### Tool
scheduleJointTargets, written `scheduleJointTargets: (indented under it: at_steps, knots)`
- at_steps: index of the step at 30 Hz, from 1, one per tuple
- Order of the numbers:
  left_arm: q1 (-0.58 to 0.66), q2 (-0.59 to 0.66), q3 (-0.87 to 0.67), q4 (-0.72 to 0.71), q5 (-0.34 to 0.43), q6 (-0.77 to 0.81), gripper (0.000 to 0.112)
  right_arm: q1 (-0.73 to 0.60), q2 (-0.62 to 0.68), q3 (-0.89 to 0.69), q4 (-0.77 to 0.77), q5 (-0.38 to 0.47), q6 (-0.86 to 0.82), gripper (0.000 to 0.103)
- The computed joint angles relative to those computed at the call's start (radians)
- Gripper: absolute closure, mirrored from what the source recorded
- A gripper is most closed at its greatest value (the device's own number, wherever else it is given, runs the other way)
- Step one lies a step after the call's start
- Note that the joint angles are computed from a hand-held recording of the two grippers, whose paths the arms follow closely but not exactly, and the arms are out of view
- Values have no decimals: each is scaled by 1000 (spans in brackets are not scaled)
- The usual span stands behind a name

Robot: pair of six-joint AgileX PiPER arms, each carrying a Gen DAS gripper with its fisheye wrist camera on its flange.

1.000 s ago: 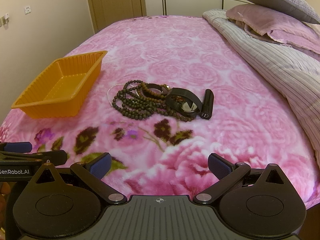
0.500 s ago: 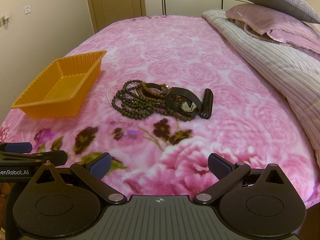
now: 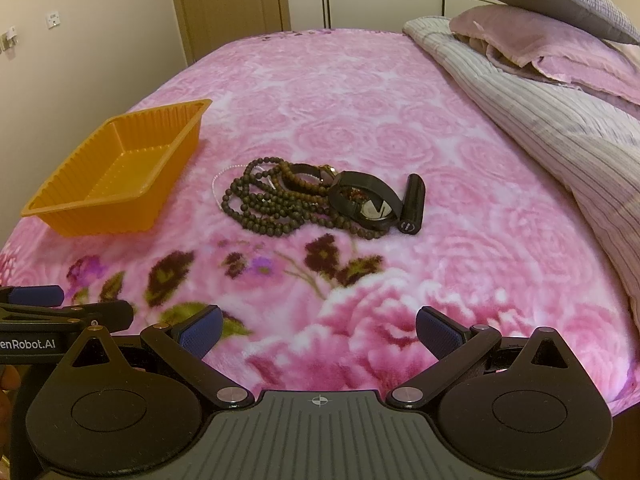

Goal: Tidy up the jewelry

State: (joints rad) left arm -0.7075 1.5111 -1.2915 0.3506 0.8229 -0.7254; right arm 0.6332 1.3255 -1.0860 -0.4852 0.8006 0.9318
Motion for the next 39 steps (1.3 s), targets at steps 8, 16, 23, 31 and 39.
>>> scheduleJointTargets:
  at_steps: [8,16,23,31,39]
  knots:
    - [89,-64,32,-57,-41,20,15,-1,-9,13,-49,-20,60,1]
    - [380,-128,-11,-189,-65,247,16,2,50,-41,-73,-52,66,1]
    - [618,16,-117,-402,-131,529,34,-6,132,-97,-52,-68,40,1]
    - [707,149,-126,-677,-177,765,69,-28,234,-156,-28,-61,-6,1]
    - [704,201,-131,-749,-203,798,88,-40,326,-221,20,-80,-73,1]
